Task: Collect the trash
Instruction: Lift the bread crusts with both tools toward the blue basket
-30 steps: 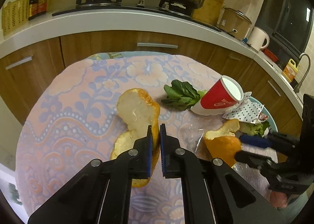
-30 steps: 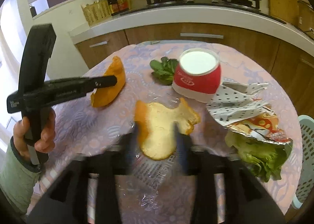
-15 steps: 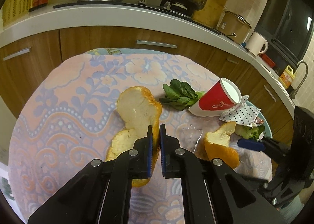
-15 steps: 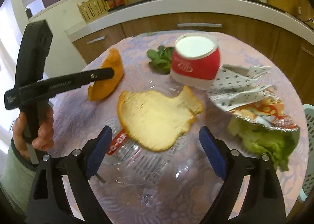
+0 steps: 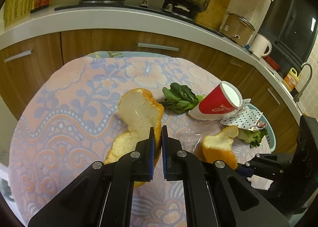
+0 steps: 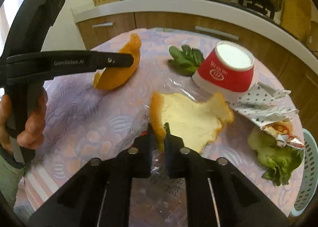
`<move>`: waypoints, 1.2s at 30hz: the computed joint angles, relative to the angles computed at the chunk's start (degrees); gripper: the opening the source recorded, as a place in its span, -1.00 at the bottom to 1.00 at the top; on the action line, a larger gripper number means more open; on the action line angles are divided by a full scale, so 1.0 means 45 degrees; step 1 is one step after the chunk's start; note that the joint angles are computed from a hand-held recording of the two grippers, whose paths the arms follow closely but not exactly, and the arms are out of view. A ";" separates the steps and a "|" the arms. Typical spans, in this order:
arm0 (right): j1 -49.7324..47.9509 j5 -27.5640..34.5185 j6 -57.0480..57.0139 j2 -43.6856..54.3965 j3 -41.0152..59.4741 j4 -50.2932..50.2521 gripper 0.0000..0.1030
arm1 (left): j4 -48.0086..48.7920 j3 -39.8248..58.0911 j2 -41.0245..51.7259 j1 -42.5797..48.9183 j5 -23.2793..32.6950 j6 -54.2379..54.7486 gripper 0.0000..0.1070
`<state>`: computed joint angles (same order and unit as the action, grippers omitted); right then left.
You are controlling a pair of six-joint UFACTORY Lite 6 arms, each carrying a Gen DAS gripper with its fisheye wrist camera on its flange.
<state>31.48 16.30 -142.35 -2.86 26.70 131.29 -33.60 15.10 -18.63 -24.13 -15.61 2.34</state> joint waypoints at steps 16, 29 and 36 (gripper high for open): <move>-0.5636 0.2749 1.0696 -0.7457 -0.0621 -1.1977 -0.95 | -1.1917 0.4430 -0.0192 -0.5041 -0.1923 1.1459 -0.92; -1.4031 0.6383 0.7194 -0.2497 0.2697 -1.1193 -0.95 | -1.5339 1.5209 0.9778 -0.6211 -0.0537 1.6380 -0.92; -1.5736 0.5824 0.6089 0.2018 0.5112 -1.0595 -0.95 | -2.2889 2.3067 1.5585 -0.6691 -0.1969 2.5000 -0.92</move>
